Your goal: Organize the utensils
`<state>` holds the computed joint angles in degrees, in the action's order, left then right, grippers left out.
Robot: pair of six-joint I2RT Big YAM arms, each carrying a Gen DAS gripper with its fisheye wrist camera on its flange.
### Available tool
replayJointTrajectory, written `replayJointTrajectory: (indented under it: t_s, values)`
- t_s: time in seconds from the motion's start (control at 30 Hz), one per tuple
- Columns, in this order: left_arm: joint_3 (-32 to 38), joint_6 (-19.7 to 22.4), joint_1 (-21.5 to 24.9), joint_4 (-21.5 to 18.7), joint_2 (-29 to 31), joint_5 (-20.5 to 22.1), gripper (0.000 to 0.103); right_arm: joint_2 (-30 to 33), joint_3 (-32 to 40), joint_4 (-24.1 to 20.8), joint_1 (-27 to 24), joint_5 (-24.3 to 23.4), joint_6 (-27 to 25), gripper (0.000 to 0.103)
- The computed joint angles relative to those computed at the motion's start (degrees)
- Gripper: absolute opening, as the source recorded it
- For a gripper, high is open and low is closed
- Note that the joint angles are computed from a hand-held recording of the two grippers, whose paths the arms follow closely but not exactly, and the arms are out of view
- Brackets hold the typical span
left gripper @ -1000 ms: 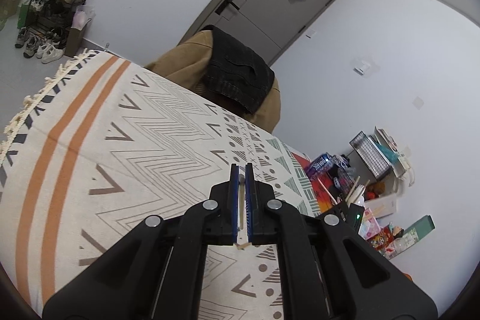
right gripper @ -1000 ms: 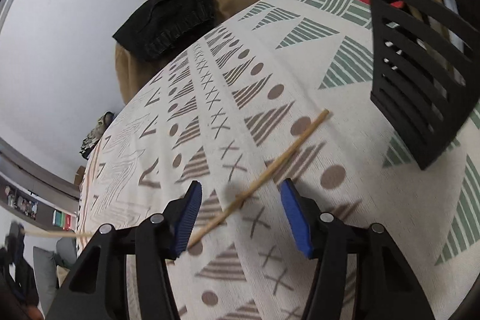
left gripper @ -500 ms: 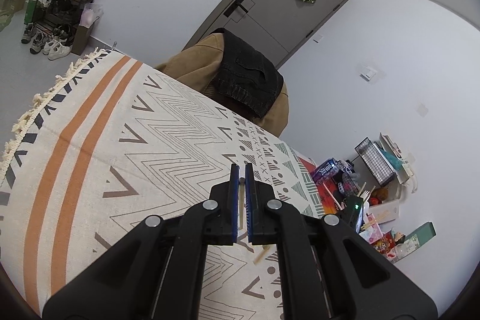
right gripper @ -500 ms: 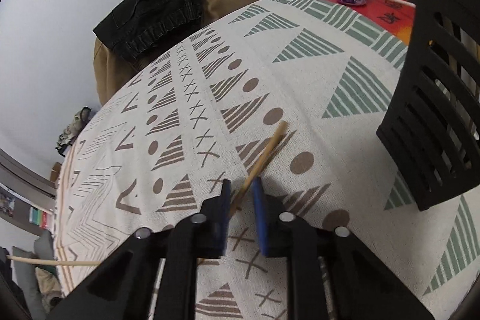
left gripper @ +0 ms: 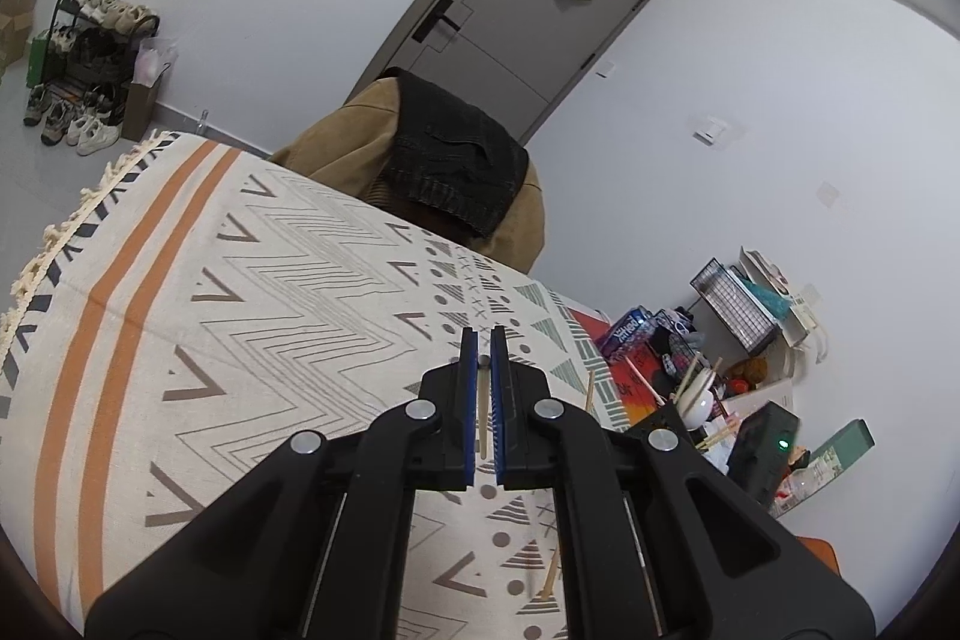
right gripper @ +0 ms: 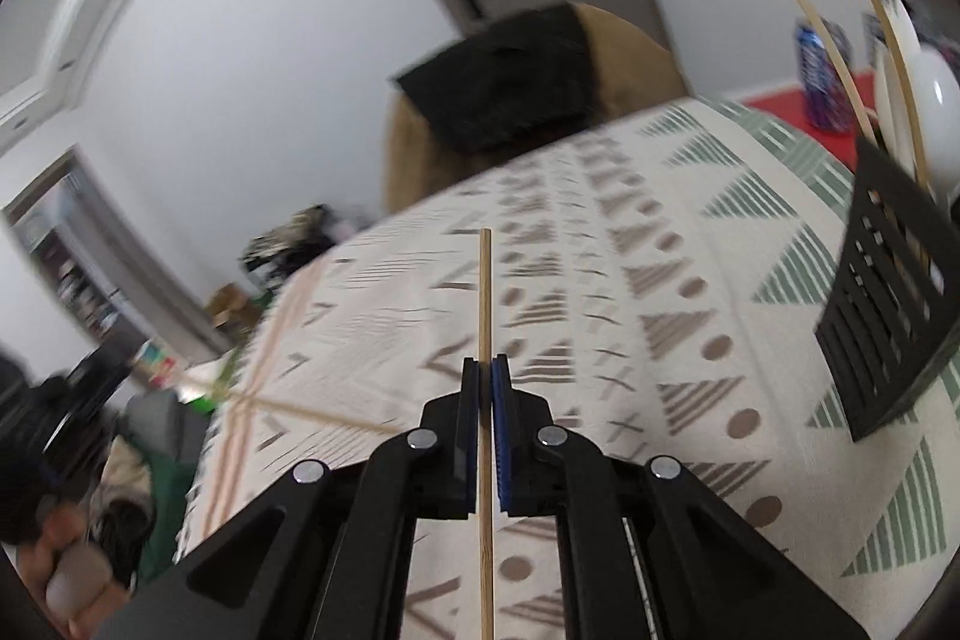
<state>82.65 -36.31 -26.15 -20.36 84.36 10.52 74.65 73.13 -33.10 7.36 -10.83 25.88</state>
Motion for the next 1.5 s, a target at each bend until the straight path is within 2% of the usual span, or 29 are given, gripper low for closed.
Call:
replayJointTrajectory:
  t_s: [0.17,0.23,0.33,0.5,0.73,1.0,1.2,1.5]
  values:
    - [0.85,0.51,-1.32,-0.35,0.00,-0.49,0.005,-3.98,-2.51,2.37,-0.95,-5.42,-5.74,0.005]
    - [1.09,0.72,-1.67,-0.38,-0.06,-0.53,0.005,-5.36,-3.22,2.37,-1.19,-6.13,-7.84,0.005]
    - [1.51,0.86,-2.08,-0.33,0.15,-0.14,0.005,-6.40,-3.49,1.33,-2.04,-8.17,-10.92,0.005]
    - [1.97,0.92,-2.40,-0.47,0.31,0.06,0.005,-7.52,-3.69,-0.42,-2.64,-8.83,-14.51,0.005]
    - [3.53,1.65,-3.02,-0.59,0.53,0.34,0.005,-11.30,-4.36,0.08,-2.71,-4.40,-20.16,0.005]
    - [8.97,3.72,-5.25,-1.40,1.66,0.51,0.005,-16.18,-1.18,1.02,-9.53,-3.29,-21.96,0.005]
    - [14.49,5.92,-7.45,-2.94,3.74,0.74,0.005,-16.48,1.76,0.22,-14.37,-1.36,-22.98,0.005]
    - [24.03,9.19,-10.40,-7.19,9.04,0.30,0.005,-16.07,2.34,0.35,-16.74,4.46,-26.03,0.005]
